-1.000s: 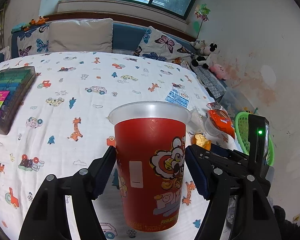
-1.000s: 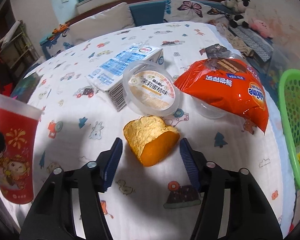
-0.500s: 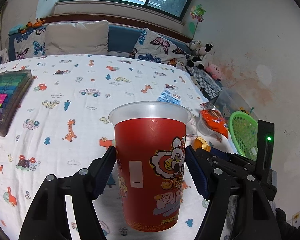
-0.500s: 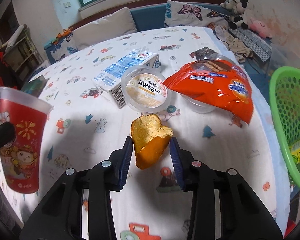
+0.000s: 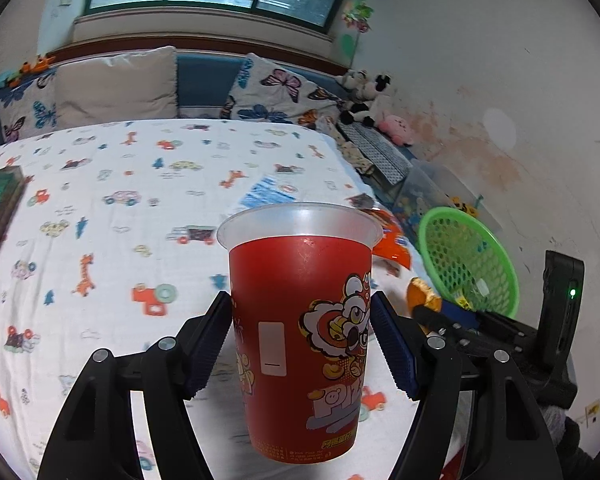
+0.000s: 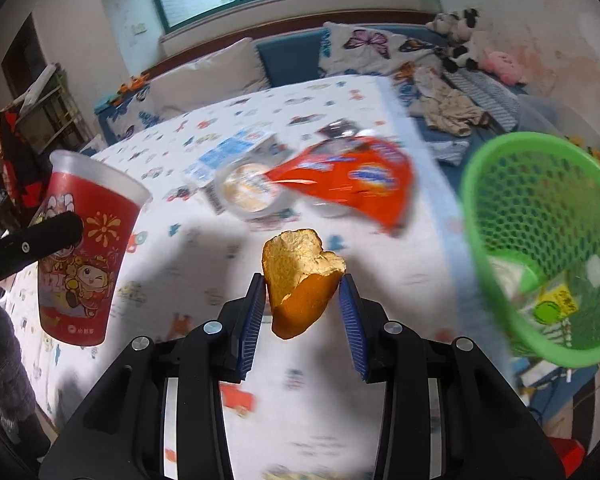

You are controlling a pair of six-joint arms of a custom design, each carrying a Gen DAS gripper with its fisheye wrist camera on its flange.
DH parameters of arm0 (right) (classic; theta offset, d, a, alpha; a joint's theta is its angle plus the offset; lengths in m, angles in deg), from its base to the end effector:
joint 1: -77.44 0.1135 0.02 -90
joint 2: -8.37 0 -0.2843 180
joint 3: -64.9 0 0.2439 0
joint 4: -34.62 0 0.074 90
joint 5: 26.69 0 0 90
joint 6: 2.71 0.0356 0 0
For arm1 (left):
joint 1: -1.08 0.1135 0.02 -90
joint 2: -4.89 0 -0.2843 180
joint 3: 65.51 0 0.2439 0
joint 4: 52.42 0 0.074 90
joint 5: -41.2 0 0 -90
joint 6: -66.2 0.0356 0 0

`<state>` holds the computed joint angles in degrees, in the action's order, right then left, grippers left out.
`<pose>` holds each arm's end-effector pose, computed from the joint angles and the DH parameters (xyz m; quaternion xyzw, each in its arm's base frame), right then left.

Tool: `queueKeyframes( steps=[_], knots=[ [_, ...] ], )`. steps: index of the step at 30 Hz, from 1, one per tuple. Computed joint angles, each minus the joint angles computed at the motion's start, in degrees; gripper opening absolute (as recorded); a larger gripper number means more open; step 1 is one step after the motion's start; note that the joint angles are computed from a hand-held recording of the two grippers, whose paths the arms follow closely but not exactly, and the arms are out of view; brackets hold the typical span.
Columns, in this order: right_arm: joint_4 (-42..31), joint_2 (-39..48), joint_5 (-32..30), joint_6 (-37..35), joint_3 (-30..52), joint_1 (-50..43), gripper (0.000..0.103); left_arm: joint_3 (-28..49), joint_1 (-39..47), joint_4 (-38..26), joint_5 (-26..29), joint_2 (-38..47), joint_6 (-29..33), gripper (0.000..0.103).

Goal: Collect trash
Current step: 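Drop the orange cracker into the green basket with the right gripper while the left carries the red cup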

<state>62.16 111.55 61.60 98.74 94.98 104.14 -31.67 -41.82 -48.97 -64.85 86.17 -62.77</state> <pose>0.2072 0.1054 0.0787 -0.1284 0.9167 0.1366 0.3528 0.1677 -0.1424 0.1397 -0.0233 0.9128 -0.1565 0.3765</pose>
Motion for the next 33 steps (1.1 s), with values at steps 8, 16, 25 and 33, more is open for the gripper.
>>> queueKeyframes(
  steps=[8,16,25,33],
  knots=[
    [-4.44,-6.63,-6.87,-9.45,-1.89,-19.70,0.039,8.41,-3.77,-1.58,-0.01,6.53,1.06,0.068],
    [-7.43,-3.45,-11.87,-16.82,1.79,-35.18,0.041,18.22,-5.75,-4.73,0.64,13.05,3.00,0.068],
    [-5.52,2.00,-14.06,-20.07,3.18,-43.10,0.054,30.45,-7.79,-8.61,1.66,20.60,6.56,0.068],
    [-4.79,1.02,-16.53,-22.32,2.20,-46.75,0.063,42.16,-8.75,-12.27,4.66,28.36,8.25,0.068]
  ],
)
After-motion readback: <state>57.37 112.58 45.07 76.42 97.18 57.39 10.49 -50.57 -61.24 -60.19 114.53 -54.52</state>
